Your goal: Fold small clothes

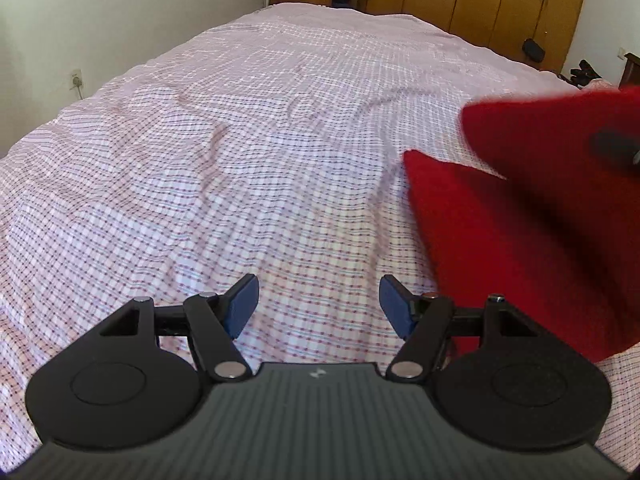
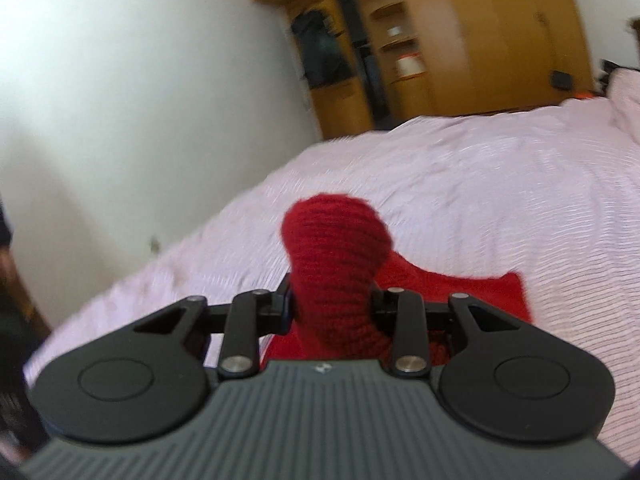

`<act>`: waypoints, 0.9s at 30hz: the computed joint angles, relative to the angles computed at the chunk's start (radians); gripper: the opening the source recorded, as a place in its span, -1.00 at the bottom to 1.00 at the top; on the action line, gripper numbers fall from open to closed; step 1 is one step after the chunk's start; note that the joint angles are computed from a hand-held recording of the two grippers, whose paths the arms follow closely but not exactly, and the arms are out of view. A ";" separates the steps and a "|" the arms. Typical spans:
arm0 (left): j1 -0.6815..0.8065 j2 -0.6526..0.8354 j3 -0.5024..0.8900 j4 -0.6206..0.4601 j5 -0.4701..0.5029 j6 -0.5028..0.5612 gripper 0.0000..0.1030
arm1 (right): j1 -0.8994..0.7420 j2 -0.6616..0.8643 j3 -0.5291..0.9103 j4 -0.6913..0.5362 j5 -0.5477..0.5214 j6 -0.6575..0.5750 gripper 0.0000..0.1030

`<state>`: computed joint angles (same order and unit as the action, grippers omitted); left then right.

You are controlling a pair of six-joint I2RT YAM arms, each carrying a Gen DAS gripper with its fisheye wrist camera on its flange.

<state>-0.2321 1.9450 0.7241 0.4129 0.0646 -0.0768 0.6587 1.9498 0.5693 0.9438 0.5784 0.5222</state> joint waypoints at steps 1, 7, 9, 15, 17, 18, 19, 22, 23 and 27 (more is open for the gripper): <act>0.010 0.000 -0.003 0.001 0.004 0.004 0.39 | 0.012 0.023 0.020 -0.014 -0.008 0.000 -0.34; 0.062 -0.003 -0.033 0.029 0.028 0.025 0.39 | 0.068 0.153 0.071 0.002 -0.019 -0.056 -0.37; 0.073 -0.003 -0.039 0.035 0.033 0.028 0.39 | 0.088 0.166 0.068 0.018 -0.012 -0.068 -0.37; 0.085 -0.022 -0.050 0.039 0.042 0.019 0.39 | 0.126 0.155 0.013 0.102 -0.044 -0.046 -0.38; 0.084 -0.037 -0.061 0.044 0.053 0.006 0.39 | 0.123 0.191 0.025 0.118 -0.064 -0.054 -0.38; 0.081 -0.044 -0.063 0.043 0.055 0.000 0.39 | 0.121 0.211 0.035 0.120 -0.072 -0.061 -0.38; 0.076 -0.052 -0.064 0.040 0.054 -0.004 0.39 | 0.117 0.230 0.043 0.131 -0.082 -0.072 -0.38; 0.056 -0.088 -0.071 0.029 0.037 -0.013 0.39 | 0.126 0.272 0.052 0.177 -0.077 -0.084 -0.37; 0.050 -0.104 -0.077 0.025 0.035 -0.016 0.39 | 0.126 0.276 0.043 0.200 -0.076 -0.077 -0.34; 0.022 -0.180 -0.097 -0.002 0.035 -0.022 0.39 | 0.147 0.271 0.010 0.237 -0.039 -0.014 -0.26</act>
